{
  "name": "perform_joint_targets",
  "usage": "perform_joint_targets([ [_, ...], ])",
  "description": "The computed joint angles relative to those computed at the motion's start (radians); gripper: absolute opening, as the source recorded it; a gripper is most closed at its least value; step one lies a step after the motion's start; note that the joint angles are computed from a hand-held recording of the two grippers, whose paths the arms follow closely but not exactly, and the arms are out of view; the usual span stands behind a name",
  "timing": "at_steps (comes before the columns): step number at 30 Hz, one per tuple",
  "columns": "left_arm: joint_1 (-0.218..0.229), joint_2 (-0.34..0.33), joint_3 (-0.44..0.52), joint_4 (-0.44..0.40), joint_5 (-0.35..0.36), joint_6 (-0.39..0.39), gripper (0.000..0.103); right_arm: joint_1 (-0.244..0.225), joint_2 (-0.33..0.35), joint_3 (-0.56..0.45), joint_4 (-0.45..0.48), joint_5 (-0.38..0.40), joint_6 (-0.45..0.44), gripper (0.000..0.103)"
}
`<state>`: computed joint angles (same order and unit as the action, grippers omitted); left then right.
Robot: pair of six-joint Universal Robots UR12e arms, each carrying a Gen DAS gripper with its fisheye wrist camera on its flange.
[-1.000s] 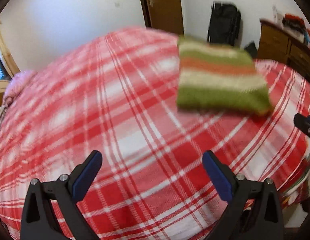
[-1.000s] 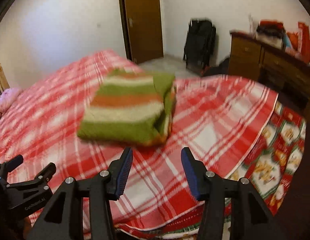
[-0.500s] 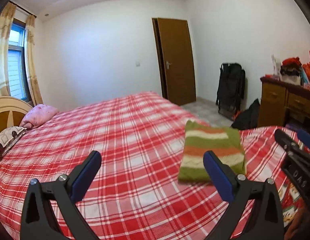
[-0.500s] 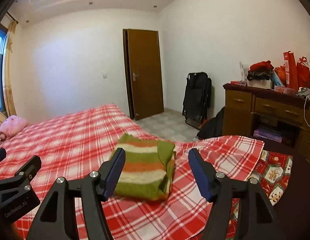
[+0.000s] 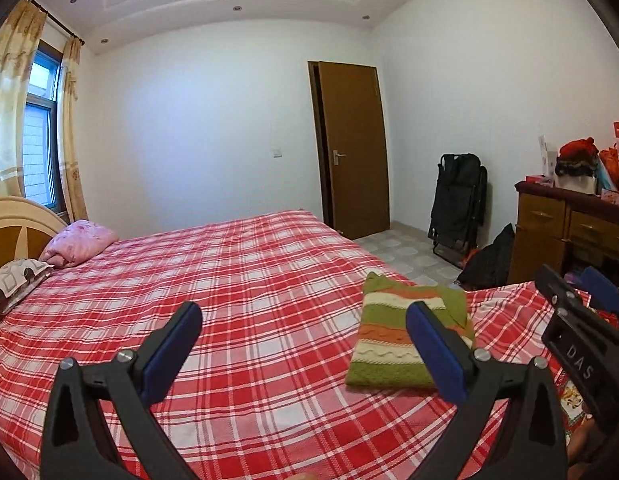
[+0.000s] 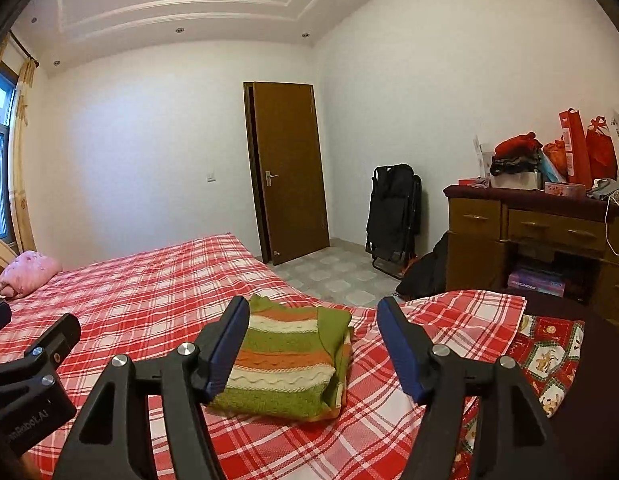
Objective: Fold small clothes
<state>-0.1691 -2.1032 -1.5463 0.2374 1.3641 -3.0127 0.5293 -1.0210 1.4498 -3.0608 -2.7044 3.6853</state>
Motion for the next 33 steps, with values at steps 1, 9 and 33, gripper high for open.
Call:
perform_joint_targets([
  [1,0.001,0.000,0.000,-0.003,-0.007,-0.001,0.103,0.000,-0.001,0.001,-0.001,0.000,-0.001,0.067],
  [9,-0.004,0.007,-0.007,-0.018,-0.014,0.029,0.103,-0.002,-0.003,0.005,0.030,0.009,0.027,0.068],
  [33,-0.004,0.012,-0.004,-0.048,-0.018,0.020,0.103,-0.003,-0.011,0.014,0.043,0.014,0.045,0.068],
])
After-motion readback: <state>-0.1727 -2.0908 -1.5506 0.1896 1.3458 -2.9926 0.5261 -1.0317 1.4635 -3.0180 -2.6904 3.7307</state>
